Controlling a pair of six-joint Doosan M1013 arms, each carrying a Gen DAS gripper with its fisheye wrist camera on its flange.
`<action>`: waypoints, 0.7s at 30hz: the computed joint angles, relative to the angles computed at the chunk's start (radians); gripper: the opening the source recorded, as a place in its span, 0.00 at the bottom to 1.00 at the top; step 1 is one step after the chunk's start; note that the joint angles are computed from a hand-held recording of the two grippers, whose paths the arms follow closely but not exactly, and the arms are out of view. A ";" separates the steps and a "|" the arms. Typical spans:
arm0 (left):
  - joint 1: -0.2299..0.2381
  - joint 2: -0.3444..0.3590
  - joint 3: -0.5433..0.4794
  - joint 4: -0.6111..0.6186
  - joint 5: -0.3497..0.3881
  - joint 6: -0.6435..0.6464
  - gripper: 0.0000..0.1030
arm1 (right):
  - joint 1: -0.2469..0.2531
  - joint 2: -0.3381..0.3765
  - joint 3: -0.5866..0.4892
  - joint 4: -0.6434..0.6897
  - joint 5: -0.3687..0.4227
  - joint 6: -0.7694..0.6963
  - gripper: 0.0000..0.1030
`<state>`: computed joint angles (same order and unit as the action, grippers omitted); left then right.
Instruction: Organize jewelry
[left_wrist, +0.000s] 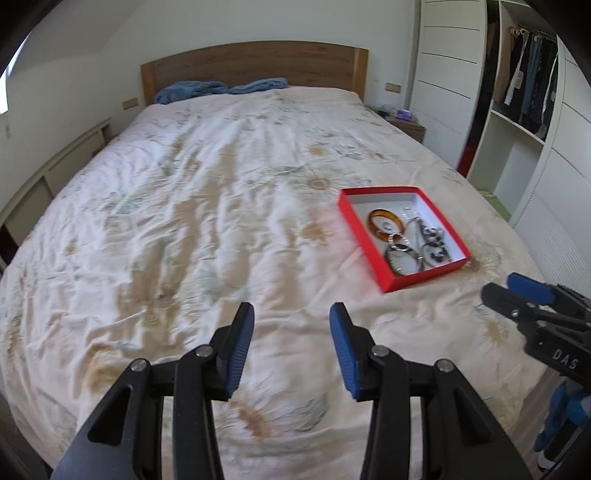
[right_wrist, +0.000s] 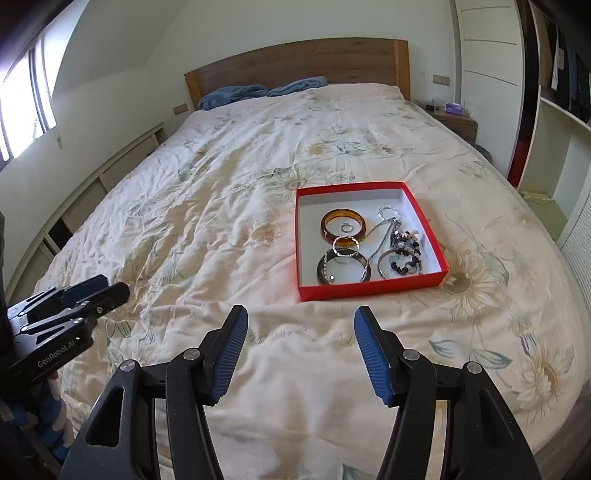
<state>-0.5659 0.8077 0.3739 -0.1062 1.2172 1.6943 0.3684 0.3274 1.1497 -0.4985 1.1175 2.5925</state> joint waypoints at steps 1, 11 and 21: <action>0.003 -0.016 0.031 0.006 -0.022 0.001 0.40 | 0.006 0.002 -0.003 -0.010 0.008 0.008 0.63; 0.026 -0.103 0.193 0.020 -0.142 -0.015 0.40 | 0.053 0.025 -0.040 -0.073 0.070 0.024 0.74; 0.032 -0.143 0.263 0.037 -0.192 -0.020 0.41 | 0.069 0.029 -0.042 -0.093 0.090 0.034 0.78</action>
